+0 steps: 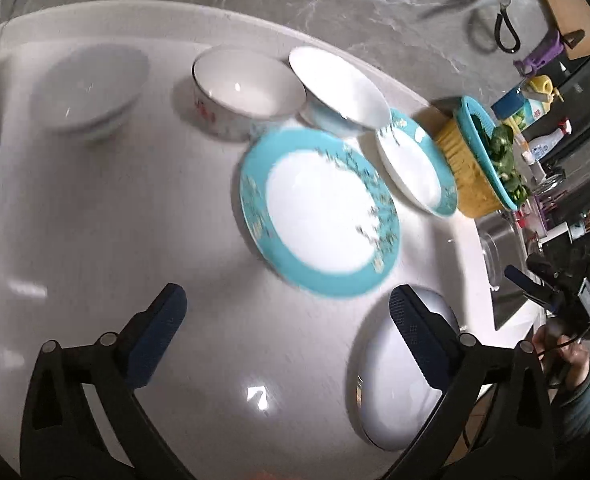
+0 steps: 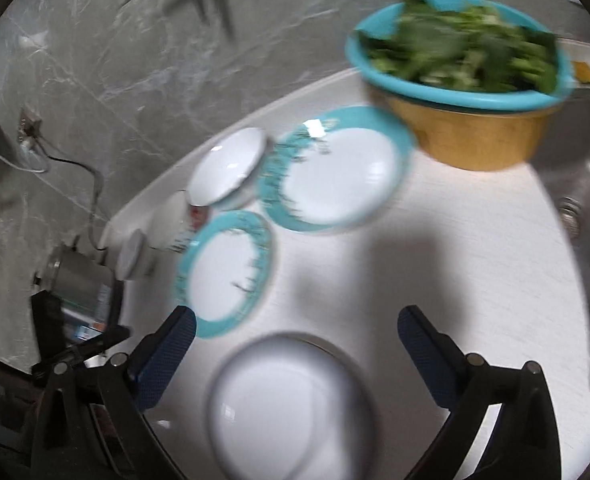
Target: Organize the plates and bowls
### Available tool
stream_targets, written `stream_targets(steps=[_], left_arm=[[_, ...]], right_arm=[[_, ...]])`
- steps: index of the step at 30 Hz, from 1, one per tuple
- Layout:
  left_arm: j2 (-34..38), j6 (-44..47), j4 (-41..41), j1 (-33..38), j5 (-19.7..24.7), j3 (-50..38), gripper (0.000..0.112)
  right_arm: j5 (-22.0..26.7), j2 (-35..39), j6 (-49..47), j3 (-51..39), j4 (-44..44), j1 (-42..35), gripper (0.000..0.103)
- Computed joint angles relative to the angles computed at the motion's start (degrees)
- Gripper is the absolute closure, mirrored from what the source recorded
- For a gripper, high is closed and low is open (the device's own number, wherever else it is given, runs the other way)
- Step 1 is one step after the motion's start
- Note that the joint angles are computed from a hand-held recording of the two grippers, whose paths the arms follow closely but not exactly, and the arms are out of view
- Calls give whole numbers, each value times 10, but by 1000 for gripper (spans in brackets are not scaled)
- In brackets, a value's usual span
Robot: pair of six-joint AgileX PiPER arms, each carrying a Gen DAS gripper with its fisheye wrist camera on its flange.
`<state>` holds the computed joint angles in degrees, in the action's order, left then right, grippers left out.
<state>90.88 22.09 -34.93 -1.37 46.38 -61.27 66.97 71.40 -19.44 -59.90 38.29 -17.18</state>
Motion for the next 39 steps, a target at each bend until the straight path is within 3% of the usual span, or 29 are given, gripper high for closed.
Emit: stream_targets(steps=[4, 7, 12, 15, 19, 22, 26, 28, 32, 35, 37, 38, 39], left_arm=[[46, 40, -1, -1, -32, -40, 10], [89, 0, 14, -7, -29, -77, 10], [153, -70, 56, -26, -28, -135, 10], [189, -103, 99, -44, -20, -177, 10], [242, -130, 115, -51, -1, -227, 14], [267, -163, 150, -69, -2, -252, 25], [293, -183, 172, -81, 6, -276, 37], [304, -187, 174, -81, 10, -288, 37], [317, -182, 169, -83, 6, -297, 38], [324, -185, 173, -87, 12, -309, 39], [329, -186, 183, -94, 13, -318, 55], [328, -185, 183, -95, 18, -322, 76], [332, -194, 192, -98, 21, -329, 82]], right_arm=[[-58, 60, 42, -20, 21, 81, 0], [-82, 119, 49, -47, 15, 124, 0], [-85, 201, 19, -83, 28, 160, 1], [-81, 245, 16, -99, 41, 160, 8], [-74, 271, 5, -110, 50, 168, 15], [-78, 284, 10, -120, 47, 181, 15], [-82, 304, 25, -138, 34, 197, 24], [-80, 309, 30, -147, 28, 202, 26], [-82, 318, 35, -161, 9, 217, 44], [-83, 321, 47, -169, -7, 227, 45], [-82, 322, 59, -176, -31, 234, 53], [-81, 322, 67, -181, -50, 239, 64], [-78, 324, 75, -185, -63, 241, 69]])
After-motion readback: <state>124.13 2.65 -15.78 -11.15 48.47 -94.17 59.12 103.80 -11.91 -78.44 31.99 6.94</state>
